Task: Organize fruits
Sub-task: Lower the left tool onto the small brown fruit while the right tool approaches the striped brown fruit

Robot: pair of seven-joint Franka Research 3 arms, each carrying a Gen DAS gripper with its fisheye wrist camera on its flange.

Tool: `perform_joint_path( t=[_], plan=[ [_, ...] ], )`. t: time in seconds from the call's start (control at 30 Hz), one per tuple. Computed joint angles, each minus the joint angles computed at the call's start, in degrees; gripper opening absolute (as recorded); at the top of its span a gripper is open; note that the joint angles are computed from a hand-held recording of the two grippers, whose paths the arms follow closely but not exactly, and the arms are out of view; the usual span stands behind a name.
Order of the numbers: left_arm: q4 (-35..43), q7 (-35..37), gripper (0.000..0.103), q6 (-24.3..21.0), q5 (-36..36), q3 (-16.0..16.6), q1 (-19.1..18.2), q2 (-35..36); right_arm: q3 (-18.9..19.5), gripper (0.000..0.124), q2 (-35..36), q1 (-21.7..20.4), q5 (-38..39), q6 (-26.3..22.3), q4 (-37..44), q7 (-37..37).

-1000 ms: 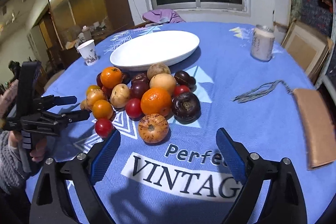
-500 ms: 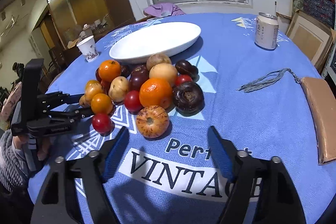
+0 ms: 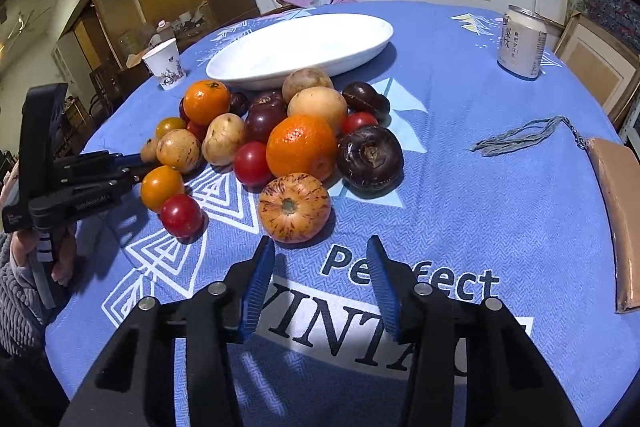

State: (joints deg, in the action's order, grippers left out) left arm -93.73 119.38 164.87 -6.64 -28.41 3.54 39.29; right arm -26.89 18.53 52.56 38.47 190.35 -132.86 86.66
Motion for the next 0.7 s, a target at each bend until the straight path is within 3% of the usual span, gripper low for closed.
perform_joint_path(
  t=[0.13, 0.23, 0.37, 0.43, 0.5, 0.57, 0.7],
  plan=[
    [-0.5, 0.3, 0.025, 0.7, -1.6, -1.7, 1.8, -0.2, -0.3, 0.049, 0.1, 0.2, 0.3, -0.2, 0.1, 0.2],
    [-0.9, -0.1, 0.026, 1.4, -0.7, -0.6, 0.8, -0.5, -0.4, 0.049, 0.2, 0.0, -0.4, -0.7, 0.2, 0.6],
    [-2.1, -1.6, 0.042, 4.0, 1.1, 0.6, -0.2, -1.2, -0.6, 0.049, 0.2, 0.1, -1.7, -1.0, 0.2, 1.8],
    [-2.1, -1.7, 0.041, 3.2, 1.1, -0.6, 0.9, -1.1, -0.5, 0.049, 0.2, -0.1, -2.3, -1.0, 0.2, 2.3],
    [-2.4, -2.5, 0.039, 3.2, 1.9, 0.3, 0.3, -1.3, -0.8, 0.049, 0.2, 0.1, -2.7, -1.0, 0.1, 2.7],
    [-2.2, -2.1, 0.026, 2.4, 2.1, -0.5, 1.0, -1.0, -0.8, 0.049, 0.2, 0.0, -3.0, -0.9, 0.1, 2.9],
    [-2.5, -2.2, 0.026, 4.0, 2.8, -0.1, 0.4, -0.7, -1.1, 0.049, 0.4, 0.3, -3.3, -1.1, 0.2, 3.2]
  ],
)
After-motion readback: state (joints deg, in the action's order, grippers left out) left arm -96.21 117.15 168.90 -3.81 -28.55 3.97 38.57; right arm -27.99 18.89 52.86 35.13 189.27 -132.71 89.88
